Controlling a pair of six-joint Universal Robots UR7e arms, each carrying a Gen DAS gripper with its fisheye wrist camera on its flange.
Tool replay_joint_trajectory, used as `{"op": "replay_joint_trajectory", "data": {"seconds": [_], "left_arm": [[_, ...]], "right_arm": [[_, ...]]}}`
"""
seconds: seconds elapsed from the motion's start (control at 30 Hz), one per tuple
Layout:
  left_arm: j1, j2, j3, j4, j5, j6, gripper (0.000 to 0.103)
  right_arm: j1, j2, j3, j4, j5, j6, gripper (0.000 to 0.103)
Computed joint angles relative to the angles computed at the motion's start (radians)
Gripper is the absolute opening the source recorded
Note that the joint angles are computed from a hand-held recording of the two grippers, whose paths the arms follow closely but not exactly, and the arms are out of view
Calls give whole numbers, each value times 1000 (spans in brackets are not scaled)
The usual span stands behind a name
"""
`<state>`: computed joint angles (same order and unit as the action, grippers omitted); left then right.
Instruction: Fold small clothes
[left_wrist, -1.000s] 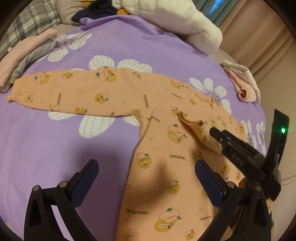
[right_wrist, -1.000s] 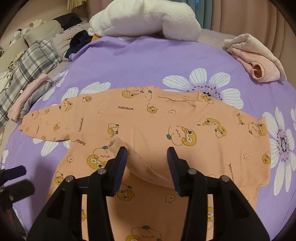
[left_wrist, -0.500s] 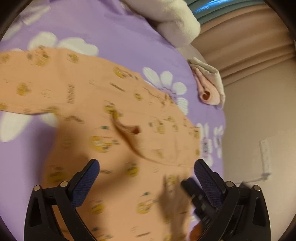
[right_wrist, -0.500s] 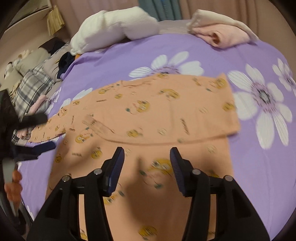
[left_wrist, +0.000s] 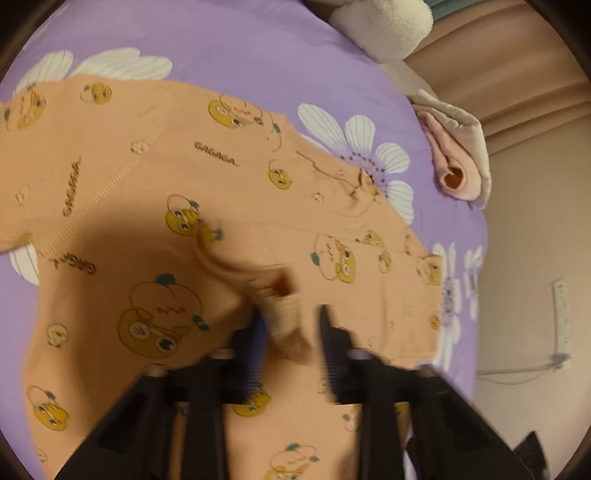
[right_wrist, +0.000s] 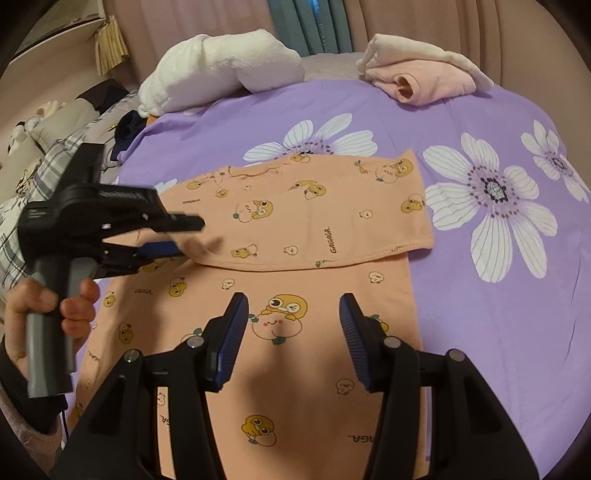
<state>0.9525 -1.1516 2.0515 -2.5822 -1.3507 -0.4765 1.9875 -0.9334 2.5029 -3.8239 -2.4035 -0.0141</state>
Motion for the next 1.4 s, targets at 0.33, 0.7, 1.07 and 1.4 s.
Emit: {"op": "replay_joint_trajectory", "data": {"seconds": [0.33,0.7,1.07,1.4], "left_arm": [[-3,-41,58,-57,110,41,11],[-63,-124,115,-44,281,22,58],[-70,-50,96,-113,240,161,25],[-35,-47,93,-73,202,147,25]], "right_arm": [[6,8,3,-19,-2,-3,51],[21,4,8,-17,-7,-2,51],[23,17,2,4,-13,3,51],[54,38,-23,34,-63,-17,51]]}}
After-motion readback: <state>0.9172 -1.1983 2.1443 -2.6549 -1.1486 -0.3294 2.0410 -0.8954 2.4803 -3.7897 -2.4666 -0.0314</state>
